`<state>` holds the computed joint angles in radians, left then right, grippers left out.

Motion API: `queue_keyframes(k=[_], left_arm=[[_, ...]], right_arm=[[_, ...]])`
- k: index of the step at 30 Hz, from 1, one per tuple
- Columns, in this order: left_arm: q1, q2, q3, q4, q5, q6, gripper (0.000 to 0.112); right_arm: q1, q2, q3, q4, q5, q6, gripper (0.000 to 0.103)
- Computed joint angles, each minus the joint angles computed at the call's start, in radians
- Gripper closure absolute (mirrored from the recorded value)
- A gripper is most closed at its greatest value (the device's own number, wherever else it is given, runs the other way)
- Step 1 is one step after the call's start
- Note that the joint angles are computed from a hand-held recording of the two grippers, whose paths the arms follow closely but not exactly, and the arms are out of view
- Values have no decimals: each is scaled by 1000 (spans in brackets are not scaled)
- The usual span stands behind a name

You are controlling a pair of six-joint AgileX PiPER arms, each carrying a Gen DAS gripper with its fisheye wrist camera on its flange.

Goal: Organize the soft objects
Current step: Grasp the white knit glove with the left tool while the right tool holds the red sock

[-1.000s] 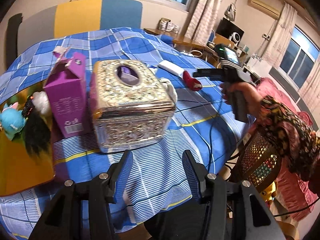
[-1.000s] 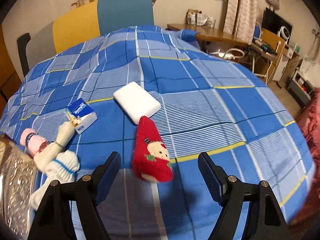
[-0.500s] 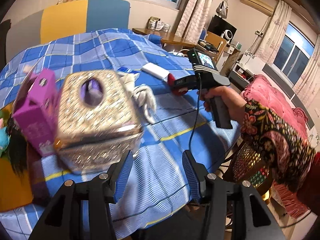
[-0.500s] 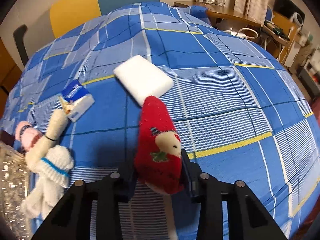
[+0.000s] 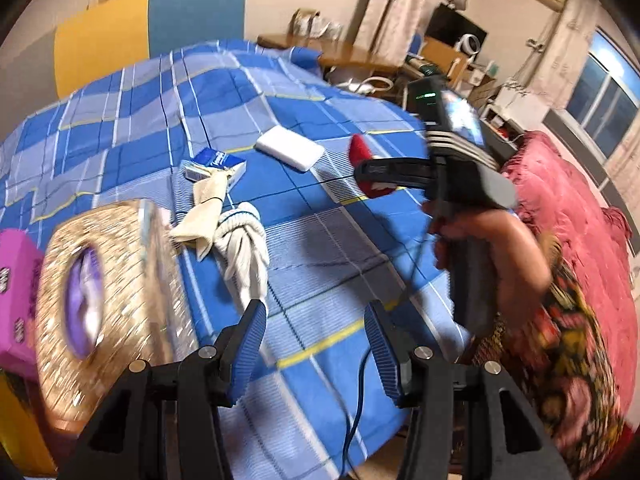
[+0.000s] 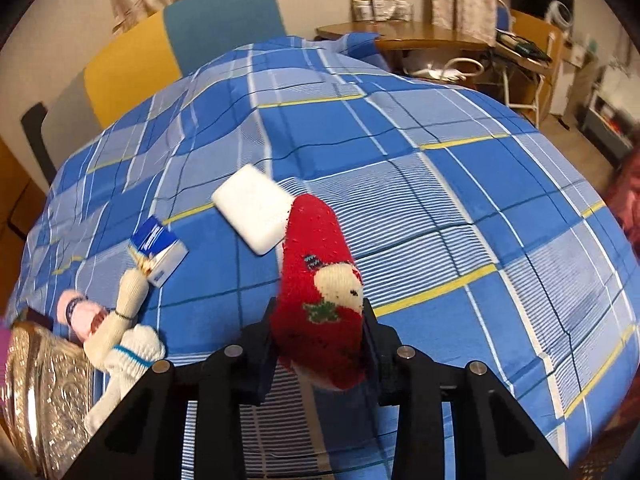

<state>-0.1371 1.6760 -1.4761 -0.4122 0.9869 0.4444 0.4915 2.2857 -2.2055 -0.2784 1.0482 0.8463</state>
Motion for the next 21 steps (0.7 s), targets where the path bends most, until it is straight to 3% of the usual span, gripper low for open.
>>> queue_keyframes(k=[9,14,15,17,21], left_arm=[[-149,294,-273,374,10,-384,61],[-162,411,-380,405,77,-470,61],[-157,418,-381,391,70,-471,65],[-147,399,-343,358,26,-465,93],[-115,319,-222,165,-44,-312,100]], right_arm=[[-26,-75,112,-30,-78,89,67],[-29,-79,116,-11,-96,81,67],[-28,-82,120,-14,-99,82,67],[-25,-85,123,-23,-102,89,67],[-31,-104,154,-18,-125,105,67]])
